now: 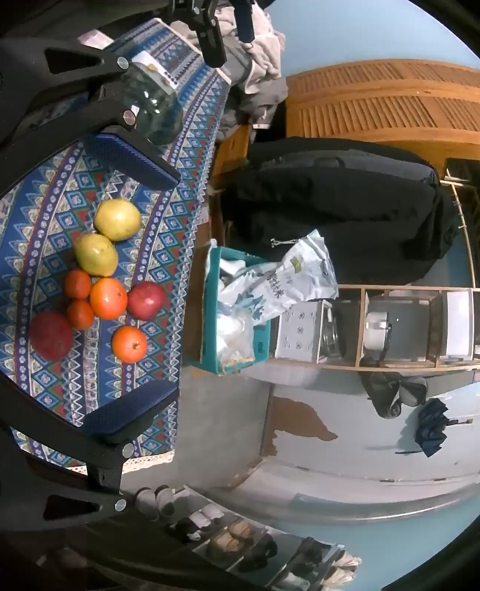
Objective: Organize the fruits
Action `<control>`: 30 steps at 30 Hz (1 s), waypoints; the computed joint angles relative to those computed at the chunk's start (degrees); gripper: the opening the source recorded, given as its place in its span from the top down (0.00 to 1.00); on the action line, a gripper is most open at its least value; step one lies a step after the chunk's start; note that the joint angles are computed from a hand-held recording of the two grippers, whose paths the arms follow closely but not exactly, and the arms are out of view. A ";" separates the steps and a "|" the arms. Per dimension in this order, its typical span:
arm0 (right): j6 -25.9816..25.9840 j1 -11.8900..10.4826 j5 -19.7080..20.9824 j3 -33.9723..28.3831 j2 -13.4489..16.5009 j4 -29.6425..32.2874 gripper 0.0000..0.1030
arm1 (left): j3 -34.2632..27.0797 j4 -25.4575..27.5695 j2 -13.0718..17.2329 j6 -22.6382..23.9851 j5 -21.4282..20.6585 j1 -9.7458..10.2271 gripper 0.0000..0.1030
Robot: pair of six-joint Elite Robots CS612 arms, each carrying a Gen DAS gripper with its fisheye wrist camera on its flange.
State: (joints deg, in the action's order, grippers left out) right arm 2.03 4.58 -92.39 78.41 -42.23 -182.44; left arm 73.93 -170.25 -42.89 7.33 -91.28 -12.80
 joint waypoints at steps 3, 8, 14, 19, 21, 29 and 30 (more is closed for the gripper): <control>0.10 0.02 -0.08 -0.03 -0.03 0.36 0.02 | 0.10 -0.96 0.11 -0.54 -0.60 0.09 0.00; 0.09 0.03 0.02 -0.03 -0.05 0.75 0.02 | 0.98 -0.89 -0.88 -1.33 1.01 -0.89 0.00; 0.01 0.00 0.06 -0.63 0.18 1.52 0.02 | 0.01 -1.20 0.08 -1.70 -1.17 0.29 0.00; -0.17 0.17 0.01 -0.14 -0.06 1.38 0.02 | -0.26 -0.88 0.14 -1.58 -2.00 0.50 0.00; -0.25 0.11 0.17 -0.58 -0.09 2.40 0.02 | -0.23 -0.85 0.09 -1.58 -2.03 0.49 0.00; -0.24 0.17 -0.10 -0.32 -0.23 2.32 0.03 | 0.64 -1.91 -0.19 -1.51 -2.18 0.47 0.00; -0.15 0.17 -0.07 -0.21 -0.27 2.13 0.03 | 0.52 -1.88 -0.16 -1.48 -2.29 0.51 0.00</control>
State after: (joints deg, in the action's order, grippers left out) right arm 1.88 4.75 -92.46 78.19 -42.50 -180.31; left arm 74.44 -172.13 -43.05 5.85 -93.57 -12.29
